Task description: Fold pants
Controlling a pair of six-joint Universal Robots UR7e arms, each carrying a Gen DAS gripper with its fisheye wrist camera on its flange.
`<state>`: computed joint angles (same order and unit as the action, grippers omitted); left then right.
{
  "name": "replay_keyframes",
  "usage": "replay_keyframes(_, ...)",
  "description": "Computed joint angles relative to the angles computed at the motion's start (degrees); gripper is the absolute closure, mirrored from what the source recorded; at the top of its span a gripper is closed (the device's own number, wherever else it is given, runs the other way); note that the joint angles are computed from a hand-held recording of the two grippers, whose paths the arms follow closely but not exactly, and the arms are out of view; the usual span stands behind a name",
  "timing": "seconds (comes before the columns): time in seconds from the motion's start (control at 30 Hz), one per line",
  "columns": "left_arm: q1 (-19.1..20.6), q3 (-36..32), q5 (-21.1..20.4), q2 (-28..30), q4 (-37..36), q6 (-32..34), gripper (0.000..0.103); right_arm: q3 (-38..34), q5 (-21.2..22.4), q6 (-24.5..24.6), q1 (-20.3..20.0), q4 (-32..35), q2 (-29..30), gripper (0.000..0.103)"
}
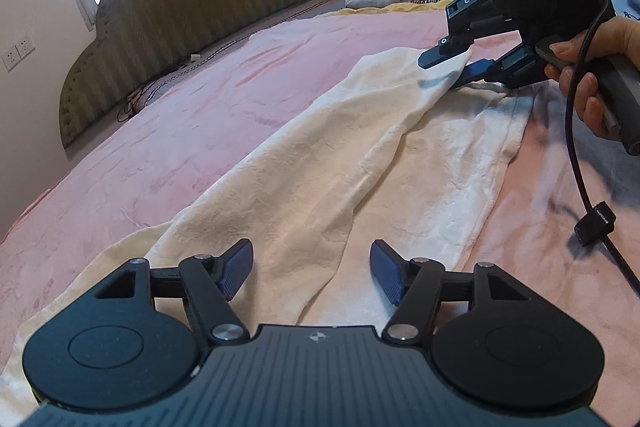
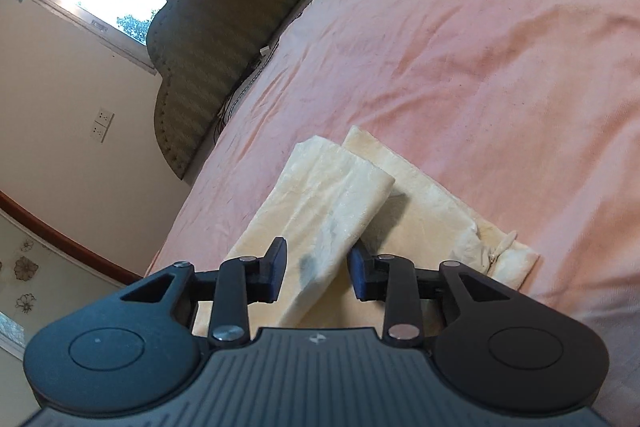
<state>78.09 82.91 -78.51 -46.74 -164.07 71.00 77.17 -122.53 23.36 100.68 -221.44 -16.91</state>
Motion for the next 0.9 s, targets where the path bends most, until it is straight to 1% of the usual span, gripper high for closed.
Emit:
replay_keyframes(0.03,-0.04,0.04,0.10,0.07,0.01,-0.45,0.034,-0.58,0.33,-0.55,-0.04,0.22,0.21,0.068)
replay_keyframes(0.1,-0.06,-0.21,0.19,0.12,0.49,-1.11,0.034,-1.69,1.35,-1.75,-0.41,1.07,0.57,0.069)
replay_keyframes(0.13,-0.13,-0.15,0.37,0.09,0.63,-1.23,0.034,-1.83,1.67,-2.41,-0.56,1.43,0.69,0.073)
replay_keyframes(0.17,-0.24,0.10,0.61,-0.04,0.59,-1.17,0.034,-2.24,1.59,-2.54,-0.61,1.89,0.78,0.090)
replay_keyframes(0.2,-0.34,0.29,0.88,-0.14,0.54,-0.97,0.034,-2.49,2.19,-2.12,-0.67,1.88,0.81,0.097)
replay_keyframes(0.3,-0.74,0.27,1.61,0.10,0.22,-0.42,0.034,-2.72,7.58,-2.24,-0.69,-2.67,0.81,0.099)
replay_keyframes(0.33,-0.84,0.45,1.75,0.15,-0.28,-0.16,0.034,-2.96,9.37,-3.03,-0.41,-3.65,0.54,0.099)
replay_keyframes(0.4,-1.10,0.90,1.73,0.49,-1.90,0.24,0.034,-3.67,12.26,-5.84,0.43,-4.54,-0.18,0.099)
replay_keyframes(0.47,-1.30,1.61,1.64,0.97,-4.68,0.80,0.035,-4.09,14.94,-7.09,0.98,-4.76,-0.95,0.099)
replay_keyframes(0.5,-1.34,2.01,1.55,1.16,-6.38,0.81,0.037,-4.46,15.43,-7.89,1.27,-4.46,-1.13,0.099)
replay_keyframes(0.53,-1.29,2.26,1.17,1.15,-7.22,0.32,0.051,-4.43,15.78,-8.69,1.46,-4.10,-1.44,0.099)
replay_keyframes(0.57,-1.23,2.20,0.95,1.05,-7.16,-0.70,0.060,-4.54,15.83,-9.17,1.59,-3.52,-1.59,0.099)
replay_keyframes(0.6,-1.23,1.68,1.15,0.88,-5.71,-2.21,0.076,-4.67,15.41,-9.31,1.67,-2.85,-1.63,0.099)
replay_keyframes(0.63,-1.22,0.80,1.33,0.74,-3.60,-4.26,0.084,-4.42,14.70,-9.00,1.57,-2.15,-1.81,0.099)
replay_keyframes(0.7,-1.19,-0.82,1.29,0.60,-0.60,-8.26,0.093,-4.09,13.73,-6.78,0.94,0.30,-2.38,0.099)
replay_keyframes(0.73,-1.23,-1.47,1.22,0.68,-0.39,-9.64,0.096,-4.17,13.89,-5.30,0.43,2.12,-2.76,0.099)
replay_keyframes(0.8,-1.30,-1.98,0.10,0.53,-2.42,-12.52,0.097,-4.82,14.45,-3.57,-0.14,5.08,-3.46,0.099)
replay_keyframes(0.83,-1.16,-2.05,-1.72,0.11,-4.10,-14.40,0.098,-5.98,14.77,-4.99,0.30,5.13,-3.20,0.098)
replay_keyframes(0.9,-0.78,-1.95,-5.68,-1.07,-5.05,-16.96,0.099,-7.06,19.22,-11.76,1.29,1.06,-2.65,0.099)
